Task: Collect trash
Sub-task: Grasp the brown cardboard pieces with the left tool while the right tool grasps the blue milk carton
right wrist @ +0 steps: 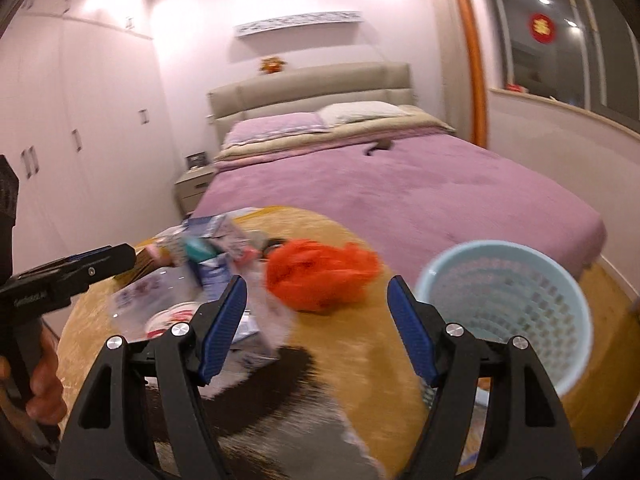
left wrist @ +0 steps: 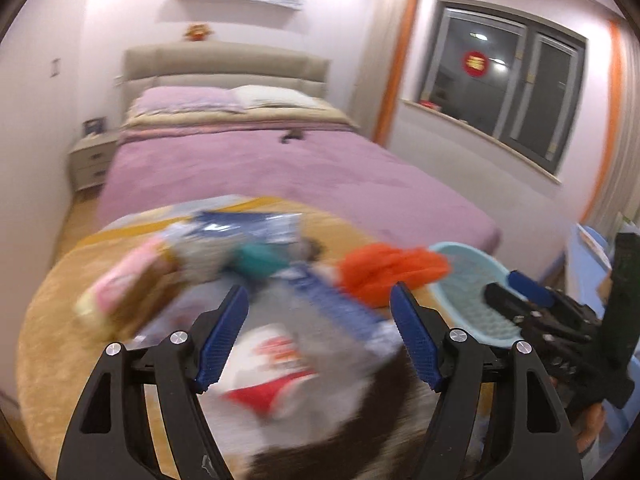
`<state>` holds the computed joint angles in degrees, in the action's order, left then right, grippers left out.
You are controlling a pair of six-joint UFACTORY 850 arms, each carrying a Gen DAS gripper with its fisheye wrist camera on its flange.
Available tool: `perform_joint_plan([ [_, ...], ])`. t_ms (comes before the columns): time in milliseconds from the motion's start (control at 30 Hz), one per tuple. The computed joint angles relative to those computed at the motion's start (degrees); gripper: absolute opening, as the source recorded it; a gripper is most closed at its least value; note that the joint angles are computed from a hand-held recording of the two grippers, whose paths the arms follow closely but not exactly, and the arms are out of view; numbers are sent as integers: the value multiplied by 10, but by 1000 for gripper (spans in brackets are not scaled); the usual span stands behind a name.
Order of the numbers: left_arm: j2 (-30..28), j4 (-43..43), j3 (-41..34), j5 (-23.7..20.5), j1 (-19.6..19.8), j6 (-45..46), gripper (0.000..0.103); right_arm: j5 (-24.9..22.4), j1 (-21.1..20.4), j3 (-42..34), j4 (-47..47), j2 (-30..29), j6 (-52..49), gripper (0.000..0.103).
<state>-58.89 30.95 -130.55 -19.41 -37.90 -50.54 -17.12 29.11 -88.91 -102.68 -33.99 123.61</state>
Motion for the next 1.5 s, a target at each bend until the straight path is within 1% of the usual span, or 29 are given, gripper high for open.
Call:
perform_joint_plan([
  [67,26,40,48,-1,11,-44,72,4,6,-18,-1,-17,-8,69],
  [133,42,60,83,-7,23,-72,72,11,12,-46,28,-40,-46,68],
  [233,56,68,118,-11,41,-93,72,24,15,-85,84,-72,-108,62],
  [267,62,77,130,-10,46,-108,71,26,15,-98,111,-84,-133,62],
  [367,72,64,152,-2,63,-101,70,33,12,-117,144,-101,-161,62],
  [400,71,66,151,-6,65,-102,70,34,11,-122,150,-106,-166,62],
  [500,59,12,129,-7,74,-33,70,36,10,-120,136,-109,-150,62],
  [567,38,-25,96,-25,77,19,69,37,9,-124,157,-115,-169,62],
  [600,29,-26,83,-32,77,29,66,39,8,-123,155,-115,-167,62],
  [633,18,-36,65,-40,78,47,61,40,8,-127,169,-118,-181,62],
  [700,-10,-94,19,-64,81,105,56,40,8,-135,207,-123,-221,62],
  [767,-39,-149,-29,-92,87,158,42,40,8,-147,235,-130,-253,62],
  [833,-58,-166,-61,-111,88,179,37,41,8,-155,268,-135,-290,62],
  [867,-66,-178,-74,-118,90,188,36,41,9,-160,291,-138,-316,62],
  [933,-72,-211,-84,-120,93,210,35,42,9,-167,323,-142,-354,62],
  [1033,-84,-232,-104,-130,94,226,28,40,11,-179,383,-149,-420,62],
  [1067,-85,-243,-104,-129,95,236,24,45,10,-182,406,-150,-446,62],
  [1133,-82,-243,-101,-127,94,237,20,51,11,-179,411,-148,-455,50],
  [1167,-80,-238,-100,-127,92,233,18,57,10,-177,418,-148,-464,45],
  [1200,-77,-239,-94,-125,92,233,17,67,9,-176,440,-146,-486,38],
  [1233,-71,-245,-86,-122,93,236,17,73,8,-174,460,-145,-504,36],
  [1300,-61,-250,-68,-113,94,240,17,76,7,-172,469,-144,-508,36],
  [1367,-46,-260,-41,-98,98,244,20,86,5,-166,478,-140,-512,36],
  [1433,-40,-287,-32,-92,104,260,20,91,4,-160,468,-137,-500,36],
  [1500,-44,-323,-40,-98,108,289,20,101,2,-151,465,-131,-492,36],
])
